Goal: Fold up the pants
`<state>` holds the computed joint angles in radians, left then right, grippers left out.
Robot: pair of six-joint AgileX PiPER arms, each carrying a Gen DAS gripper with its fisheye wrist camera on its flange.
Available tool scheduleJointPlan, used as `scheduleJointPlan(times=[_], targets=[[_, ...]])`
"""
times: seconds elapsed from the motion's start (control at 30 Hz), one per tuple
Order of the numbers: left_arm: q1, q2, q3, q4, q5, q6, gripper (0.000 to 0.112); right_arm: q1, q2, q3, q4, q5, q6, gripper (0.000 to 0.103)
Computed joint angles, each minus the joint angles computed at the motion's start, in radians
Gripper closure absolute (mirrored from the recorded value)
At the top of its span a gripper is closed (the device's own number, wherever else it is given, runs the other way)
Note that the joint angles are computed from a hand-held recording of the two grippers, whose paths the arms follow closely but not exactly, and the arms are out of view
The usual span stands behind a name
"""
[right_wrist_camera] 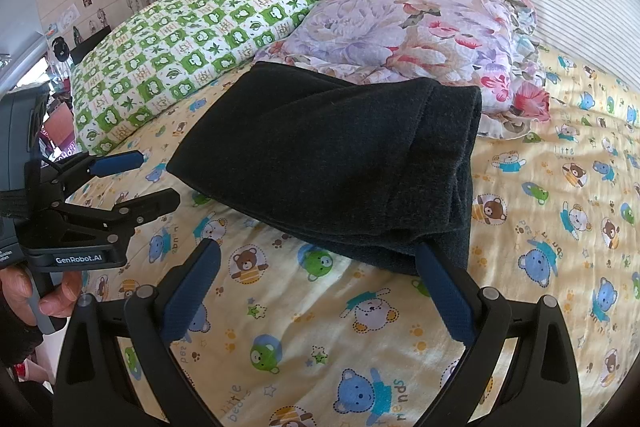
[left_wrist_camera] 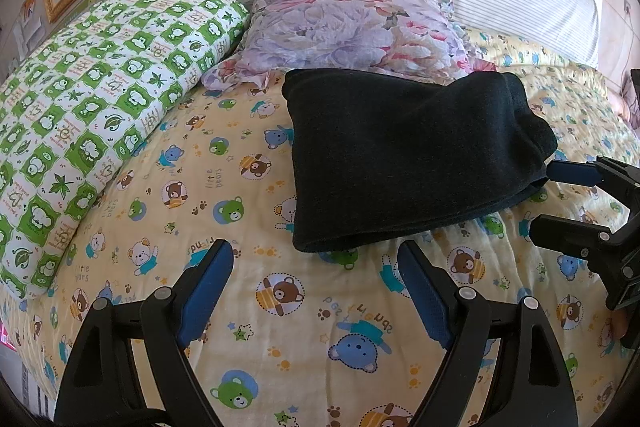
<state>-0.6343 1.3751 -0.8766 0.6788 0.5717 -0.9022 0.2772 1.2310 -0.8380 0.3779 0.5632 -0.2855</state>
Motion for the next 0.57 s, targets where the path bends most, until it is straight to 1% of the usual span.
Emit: scheduleJointPlan(times=[0.33, 0.43, 0.57], targets=[[0.019, 0.001, -0.018, -0.022, -0.018, 0.026, 0.027, -0.029, -0.008, -0.007, 0.017, 0.006, -0.026, 0.005], [0.027, 0.002, -0.023, -0.020, -0.036, 0.015, 0.027, -0.043, -0.017, -0.005, 0.026, 0.012, -0.032, 0.005], [0.024, 0.021, -0.055, -0.036, -0.015, 0.027, 0.027, -0.055, -0.009, -0.010, 0.039, 0.011, -0.029, 0.005]])
